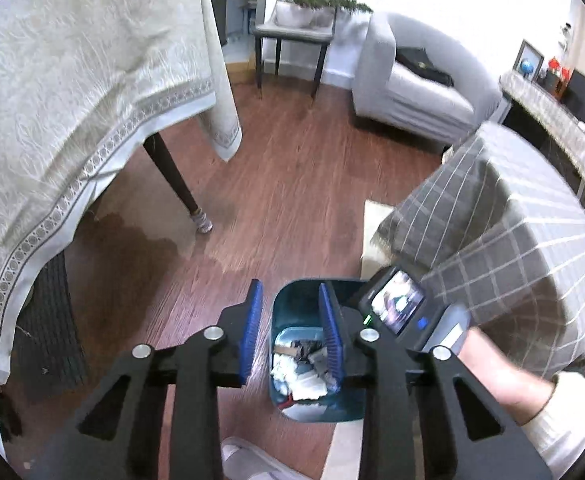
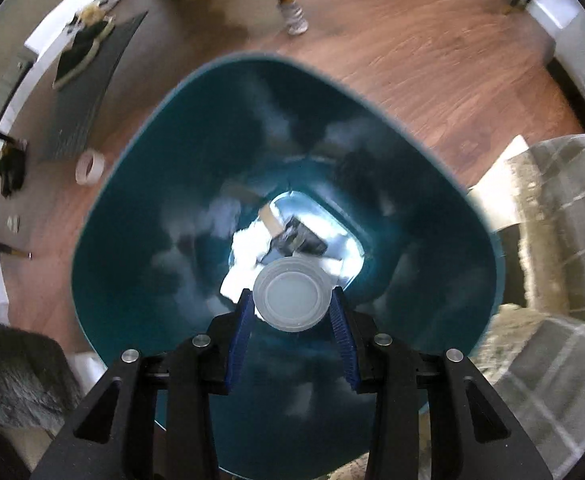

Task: Collect trash

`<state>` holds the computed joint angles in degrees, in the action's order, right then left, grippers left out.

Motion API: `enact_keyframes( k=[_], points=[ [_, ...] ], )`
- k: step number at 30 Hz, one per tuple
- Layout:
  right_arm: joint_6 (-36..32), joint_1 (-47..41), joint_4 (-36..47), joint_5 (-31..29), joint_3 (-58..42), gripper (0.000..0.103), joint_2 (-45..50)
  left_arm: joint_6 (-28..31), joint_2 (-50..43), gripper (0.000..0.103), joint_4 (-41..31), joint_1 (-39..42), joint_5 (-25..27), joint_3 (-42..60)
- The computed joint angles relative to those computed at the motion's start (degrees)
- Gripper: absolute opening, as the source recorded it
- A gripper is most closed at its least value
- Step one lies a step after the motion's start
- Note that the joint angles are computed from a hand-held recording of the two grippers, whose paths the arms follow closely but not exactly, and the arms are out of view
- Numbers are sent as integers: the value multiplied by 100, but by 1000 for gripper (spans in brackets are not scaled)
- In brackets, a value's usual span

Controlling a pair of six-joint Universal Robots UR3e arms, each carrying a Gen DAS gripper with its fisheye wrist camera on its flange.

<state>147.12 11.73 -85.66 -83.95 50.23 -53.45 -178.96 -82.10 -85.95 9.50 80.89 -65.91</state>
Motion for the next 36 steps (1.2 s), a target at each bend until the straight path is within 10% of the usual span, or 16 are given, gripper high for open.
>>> enact_keyframes(
  k=[15, 30, 36],
  points=[
    [-371, -325, 242, 483, -460, 52, -781, -405, -501, 31, -604, -253, 233, 1514],
    [-861, -1620, 1247, 1845, -2044, 52, -1972, -738, -190, 74, 175, -1622, 1356, 1159],
    [-1307, -2804, 1785, 2579, -2111, 80, -2725, -1232, -282, 92, 382, -2350, 2071, 1285]
  ],
)
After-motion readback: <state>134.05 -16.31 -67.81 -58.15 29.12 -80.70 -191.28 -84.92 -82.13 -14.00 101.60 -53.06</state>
